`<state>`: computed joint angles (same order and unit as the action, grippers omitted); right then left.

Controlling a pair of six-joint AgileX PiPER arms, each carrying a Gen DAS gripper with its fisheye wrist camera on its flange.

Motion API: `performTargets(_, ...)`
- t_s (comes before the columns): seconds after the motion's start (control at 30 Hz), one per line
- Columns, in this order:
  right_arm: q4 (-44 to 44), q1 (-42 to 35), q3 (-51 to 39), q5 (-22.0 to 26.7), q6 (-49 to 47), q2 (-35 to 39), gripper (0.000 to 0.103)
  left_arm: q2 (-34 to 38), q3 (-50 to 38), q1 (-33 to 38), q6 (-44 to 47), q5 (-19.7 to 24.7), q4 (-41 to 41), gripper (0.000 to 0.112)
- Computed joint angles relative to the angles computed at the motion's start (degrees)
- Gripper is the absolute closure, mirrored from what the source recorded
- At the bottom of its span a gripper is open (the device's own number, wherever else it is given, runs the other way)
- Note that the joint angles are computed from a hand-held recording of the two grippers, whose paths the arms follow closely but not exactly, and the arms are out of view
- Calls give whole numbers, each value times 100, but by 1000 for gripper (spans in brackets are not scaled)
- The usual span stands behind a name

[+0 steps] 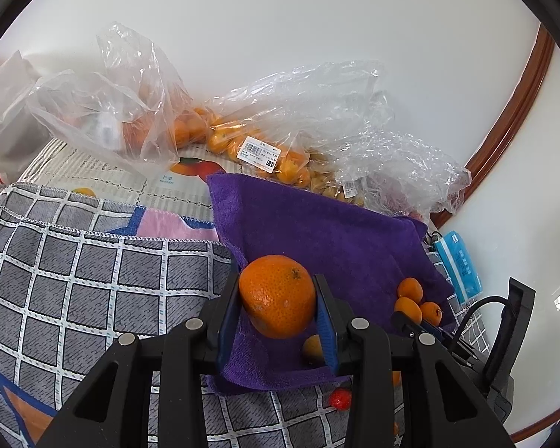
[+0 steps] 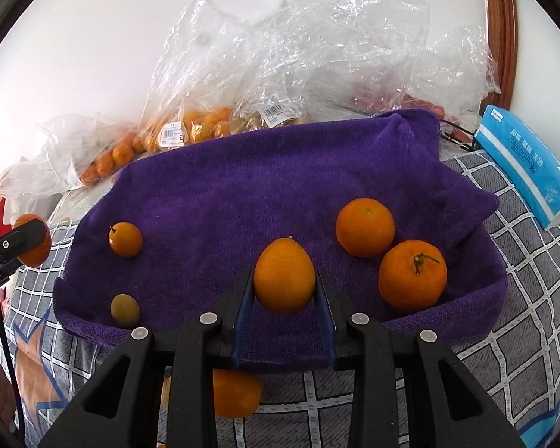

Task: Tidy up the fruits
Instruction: 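Lower the oval fruit onto the towel and open the right tool, then lower the large orange onto the towel and open the left tool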

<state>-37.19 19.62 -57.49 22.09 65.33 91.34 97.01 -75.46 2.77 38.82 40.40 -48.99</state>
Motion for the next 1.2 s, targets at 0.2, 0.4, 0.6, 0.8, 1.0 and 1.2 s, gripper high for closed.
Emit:
performTargets(0.2,4,-9,-34,-17,-14,32,71,-25,2,-7,-3,4,17,77)
performTargets(0.4,-44,62,-75,126,-43,0,71,-39,-26,-105,-249,-57,286,77)
performTargets(0.6,-332,181,22,307,69,-329,62,-124,106,-262,-391,-166,477,77)
performTargets(0.8,-881,247,238,527,486,-705,59,-287,431,-216,-264,-181,470,77)
performTargets(1.0,-1189,131,701,570,885,-1184,59,-153,437,-212,-288,123,202,77)
performTargets(1.2,-1045,-55,1119,467,790,-1559,59,-78,301,-790,-957,-353,906,77)
